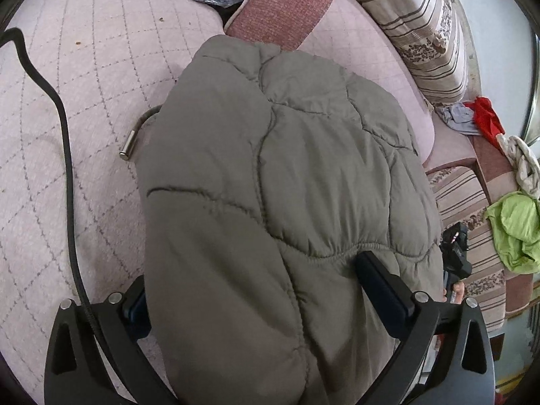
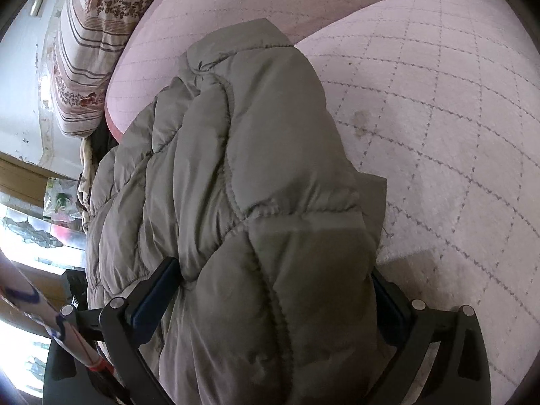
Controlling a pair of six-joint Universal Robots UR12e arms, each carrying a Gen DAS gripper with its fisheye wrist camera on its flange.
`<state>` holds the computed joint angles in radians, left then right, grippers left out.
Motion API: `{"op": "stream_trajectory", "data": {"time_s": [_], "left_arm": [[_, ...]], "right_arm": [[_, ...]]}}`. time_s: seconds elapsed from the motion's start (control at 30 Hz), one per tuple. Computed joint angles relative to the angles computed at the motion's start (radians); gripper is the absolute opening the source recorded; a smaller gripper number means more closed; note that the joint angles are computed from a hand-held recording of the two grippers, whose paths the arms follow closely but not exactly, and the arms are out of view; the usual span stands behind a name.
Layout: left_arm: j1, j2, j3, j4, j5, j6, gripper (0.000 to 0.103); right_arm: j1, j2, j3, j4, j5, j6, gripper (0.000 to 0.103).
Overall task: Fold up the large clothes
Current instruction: 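Grasp the folded coat bundle with both tools and lift it, then hold the lifted coat bundle with both tools and carry it across the bed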
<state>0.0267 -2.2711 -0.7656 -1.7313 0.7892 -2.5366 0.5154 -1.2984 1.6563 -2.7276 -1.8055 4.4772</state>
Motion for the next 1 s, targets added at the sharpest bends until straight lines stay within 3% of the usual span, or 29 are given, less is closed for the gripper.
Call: {"op": "stream_trajectory", "data": {"time_s": [0.27,0.43,0.47,0.63,0.73,0.8,1.0], "left_arm": [[-0.011,0.037,-0.066,0.122,0.054,-0.102,0.103],[-0.019,0.062,-0.094,0.153,0.093,-0.109,0.102],[-0.023,0.071,-0.108,0.175,0.103,-0.109,0.100],[-0.035,0.148,-0.214,0.342,0.171,-0.131,0.064],[-0.040,0.182,-0.254,0.401,0.212,-0.142,0.053],[-0.046,0.206,-0.284,0.443,0.248,-0.144,0.050],[-0.046,0.267,-0.368,0.530,0.322,-0.131,0.047]], "right_arm": [[0.022,-0.001,0.013,-0.020,-0.061,0.034,0.103],[0.022,0.007,0.002,-0.033,-0.019,0.015,0.103],[0.023,0.011,-0.007,-0.029,-0.004,-0.002,0.101],[0.040,0.014,-0.022,-0.019,-0.021,0.022,0.080],[0.051,0.008,-0.021,-0.026,-0.032,0.035,0.066],[0.060,0.003,-0.024,-0.015,-0.047,0.044,0.059],[0.086,-0.001,-0.040,0.027,-0.075,0.053,0.054]]}}
